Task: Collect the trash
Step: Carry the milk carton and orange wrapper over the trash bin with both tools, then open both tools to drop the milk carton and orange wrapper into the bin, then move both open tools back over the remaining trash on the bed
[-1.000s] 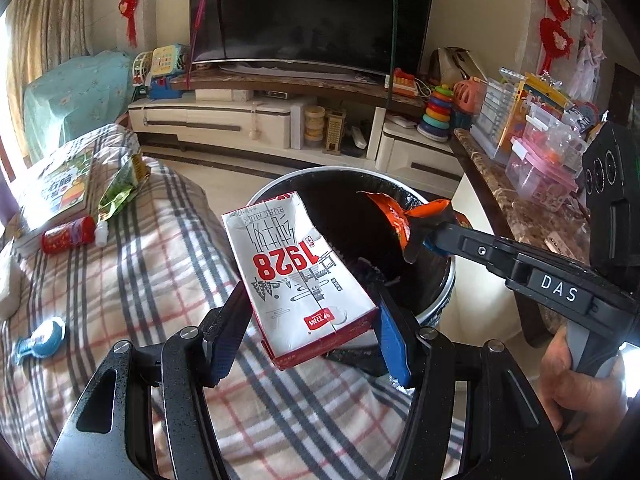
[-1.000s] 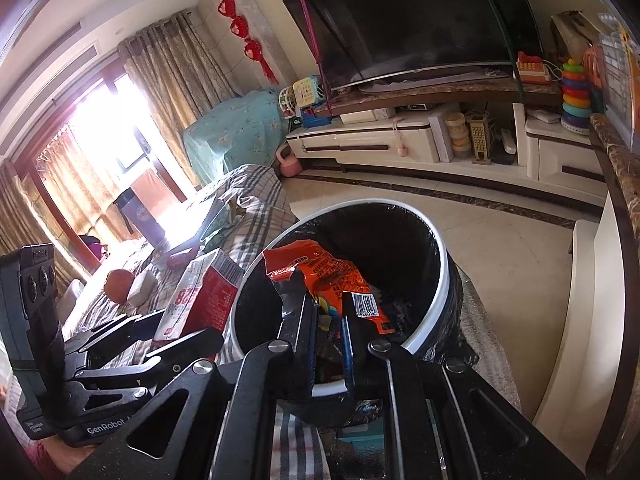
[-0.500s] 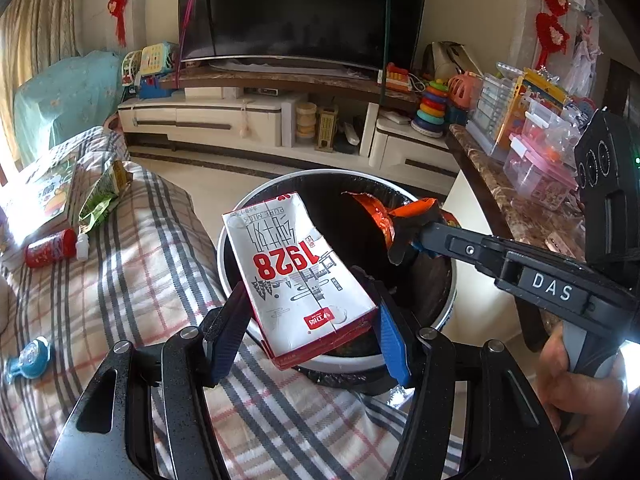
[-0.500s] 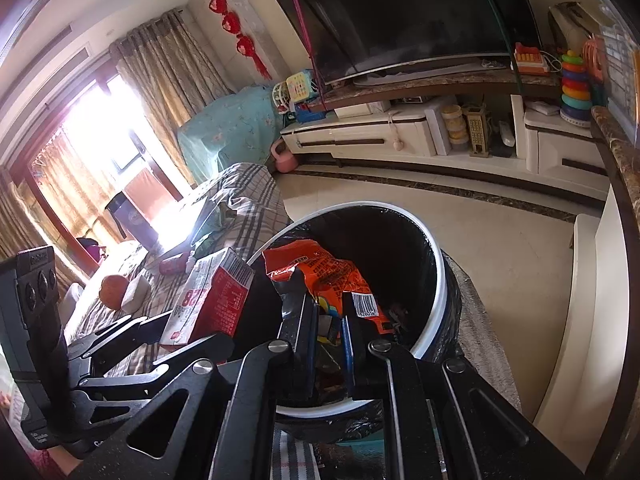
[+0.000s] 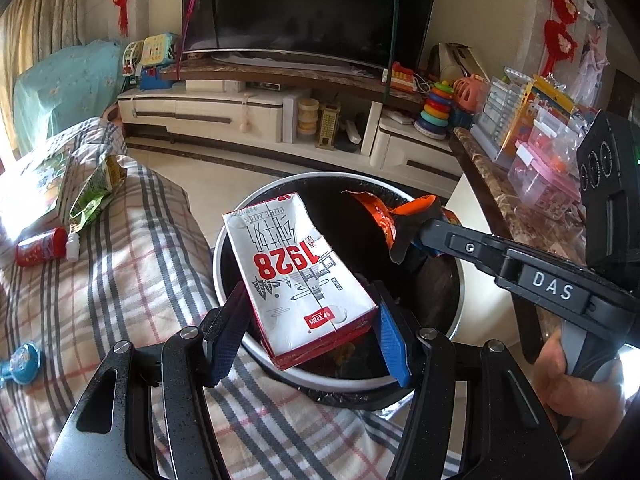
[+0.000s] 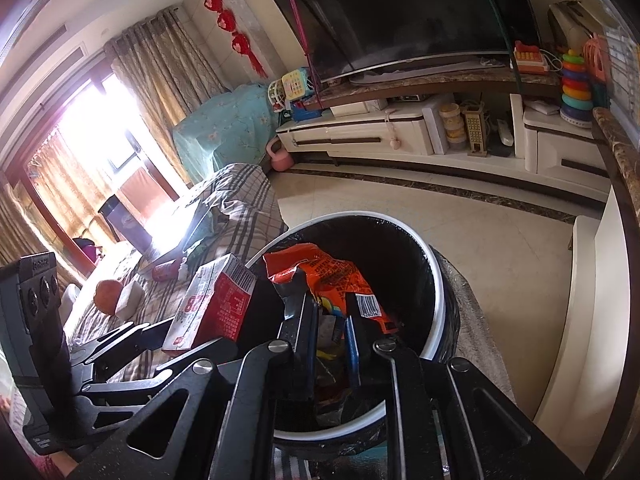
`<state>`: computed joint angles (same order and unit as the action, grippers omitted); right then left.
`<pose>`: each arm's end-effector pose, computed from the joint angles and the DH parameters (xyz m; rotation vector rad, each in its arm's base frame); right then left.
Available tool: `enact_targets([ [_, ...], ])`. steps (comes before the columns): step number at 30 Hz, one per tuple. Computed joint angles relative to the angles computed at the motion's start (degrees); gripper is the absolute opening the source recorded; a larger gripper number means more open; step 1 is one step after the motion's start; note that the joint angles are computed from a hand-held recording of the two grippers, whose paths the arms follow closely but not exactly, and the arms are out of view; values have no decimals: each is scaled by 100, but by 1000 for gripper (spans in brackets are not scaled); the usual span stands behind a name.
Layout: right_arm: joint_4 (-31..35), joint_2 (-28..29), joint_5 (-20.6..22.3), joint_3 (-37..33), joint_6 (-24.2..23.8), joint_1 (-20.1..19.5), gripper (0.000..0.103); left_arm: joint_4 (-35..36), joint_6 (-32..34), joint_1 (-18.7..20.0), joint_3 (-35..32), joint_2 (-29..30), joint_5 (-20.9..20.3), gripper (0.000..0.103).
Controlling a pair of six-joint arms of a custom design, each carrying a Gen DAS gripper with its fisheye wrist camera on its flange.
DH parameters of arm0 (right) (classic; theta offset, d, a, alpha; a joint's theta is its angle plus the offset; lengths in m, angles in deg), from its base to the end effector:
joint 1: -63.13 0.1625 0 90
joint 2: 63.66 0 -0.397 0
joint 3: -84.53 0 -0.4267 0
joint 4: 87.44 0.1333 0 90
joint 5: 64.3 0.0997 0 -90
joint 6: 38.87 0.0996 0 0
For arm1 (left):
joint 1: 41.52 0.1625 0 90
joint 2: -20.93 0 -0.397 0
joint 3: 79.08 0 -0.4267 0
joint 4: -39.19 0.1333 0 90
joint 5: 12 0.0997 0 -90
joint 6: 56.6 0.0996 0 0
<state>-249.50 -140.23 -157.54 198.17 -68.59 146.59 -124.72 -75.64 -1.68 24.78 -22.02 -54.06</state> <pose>0.0618 -0.5822 0.2671 0.5356 -2.7354 0.8104 -0.3358 -0.5500 0.0175 0.5360 2.3860 -0.8456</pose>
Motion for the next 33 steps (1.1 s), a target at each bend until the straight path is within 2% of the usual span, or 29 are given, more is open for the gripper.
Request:
enact_targets([
  [4, 63, 74, -67, -103, 19, 18, 16, 115, -21, -11, -39, 15, 6, 61],
  [6, 86, 70, -102, -108, 55, 26, 30, 222, -107, -32, -25, 5, 91, 74],
  [7, 89, 55, -94, -102, 65, 29, 34, 218, -151, -49, 9, -4, 162, 76],
  [8, 61, 36, -87, -78, 57, 29, 44, 172, -169, -62, 53, -21, 192, 79],
  [9, 31, 29, -92, -68, 48, 33, 48, 144, -192, -67, 100, -52, 186, 79],
  [13, 22, -36, -68, -6, 66, 46, 50, 152, -444, -73, 344, -251, 144, 79],
  [16, -21, -91, -38, 58, 70, 69, 57, 62, -640, -126, 630, -438, 197, 80],
  [18, -56, -144, 18, 138, 70, 85, 70, 33, -773, -161, 805, -560, 245, 80],
  [24, -373, -286, 115, 527, -90, 231, 89, 173, -1502, -255, 1459, -1055, 536, 81],
  [33, -422, -269, 243, 887, -304, 483, 94, 803, -2716, -350, 2446, -2102, 895, 81],
])
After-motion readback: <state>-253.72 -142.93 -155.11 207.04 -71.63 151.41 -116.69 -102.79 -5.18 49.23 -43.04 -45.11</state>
